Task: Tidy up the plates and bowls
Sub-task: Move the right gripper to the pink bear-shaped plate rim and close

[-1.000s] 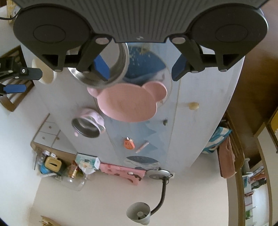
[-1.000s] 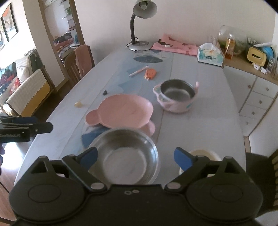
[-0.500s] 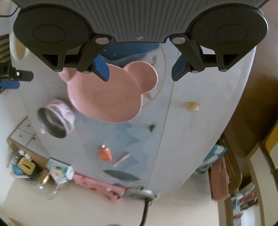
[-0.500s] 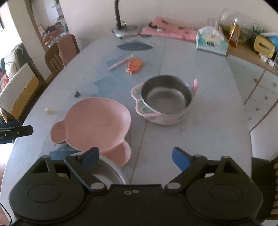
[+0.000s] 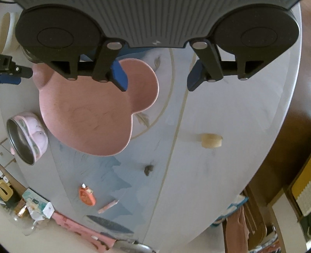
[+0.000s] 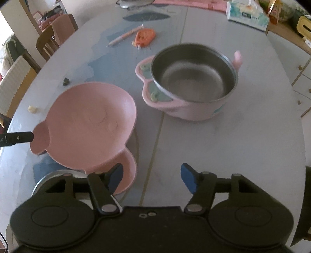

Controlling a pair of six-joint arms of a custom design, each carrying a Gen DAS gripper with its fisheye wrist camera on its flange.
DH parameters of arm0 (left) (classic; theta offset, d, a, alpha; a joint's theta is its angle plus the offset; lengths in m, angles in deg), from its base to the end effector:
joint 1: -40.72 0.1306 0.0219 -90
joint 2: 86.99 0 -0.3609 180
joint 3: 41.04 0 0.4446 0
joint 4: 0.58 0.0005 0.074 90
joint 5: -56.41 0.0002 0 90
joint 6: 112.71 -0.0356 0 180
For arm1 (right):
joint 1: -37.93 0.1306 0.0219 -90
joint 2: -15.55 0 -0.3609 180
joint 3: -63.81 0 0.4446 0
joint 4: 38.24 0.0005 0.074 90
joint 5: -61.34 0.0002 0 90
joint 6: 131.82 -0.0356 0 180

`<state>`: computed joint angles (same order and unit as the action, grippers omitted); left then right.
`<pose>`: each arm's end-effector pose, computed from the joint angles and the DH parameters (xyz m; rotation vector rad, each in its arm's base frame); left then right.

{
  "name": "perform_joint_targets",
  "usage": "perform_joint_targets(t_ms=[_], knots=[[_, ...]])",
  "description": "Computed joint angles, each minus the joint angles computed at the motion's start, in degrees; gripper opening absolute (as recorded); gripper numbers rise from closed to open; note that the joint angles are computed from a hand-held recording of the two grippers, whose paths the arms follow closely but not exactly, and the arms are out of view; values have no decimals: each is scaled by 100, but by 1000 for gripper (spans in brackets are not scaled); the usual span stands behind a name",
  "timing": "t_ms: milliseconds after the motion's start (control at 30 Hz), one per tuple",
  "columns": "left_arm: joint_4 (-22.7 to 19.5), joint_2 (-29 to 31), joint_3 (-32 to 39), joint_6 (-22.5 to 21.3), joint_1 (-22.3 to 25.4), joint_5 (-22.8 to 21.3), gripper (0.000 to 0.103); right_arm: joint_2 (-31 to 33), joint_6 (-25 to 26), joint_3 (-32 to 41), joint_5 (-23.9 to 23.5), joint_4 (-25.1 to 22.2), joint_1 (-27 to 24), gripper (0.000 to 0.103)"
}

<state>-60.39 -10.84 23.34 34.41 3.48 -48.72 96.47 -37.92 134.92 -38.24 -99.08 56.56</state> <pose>0.3276 -0.2380 0.2874 -0.5293 2.6795 -0.0783 0.4143 0.1454 0.3082 -0.5890 2.7515 0.2953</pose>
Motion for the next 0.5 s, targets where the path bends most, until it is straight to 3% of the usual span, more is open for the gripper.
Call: perform_joint_targets(t_ms=[67,133,267,333,500], knots=[[22,30,-12,3,25,49,64,43,20,7,1,-26,1,58],[53,72,-11,6,52,125,54,64,20,4,0,-33,-2,53],[104,155,1,-15,59,228,47,111,20,22,-20,-79,-2,47],[118,181,-4,-13,61,261,37,134,2,25,-6,-75,16,42],[160,173,-38,66,73,296,24,198,-48,51,-71,-80,50,31]])
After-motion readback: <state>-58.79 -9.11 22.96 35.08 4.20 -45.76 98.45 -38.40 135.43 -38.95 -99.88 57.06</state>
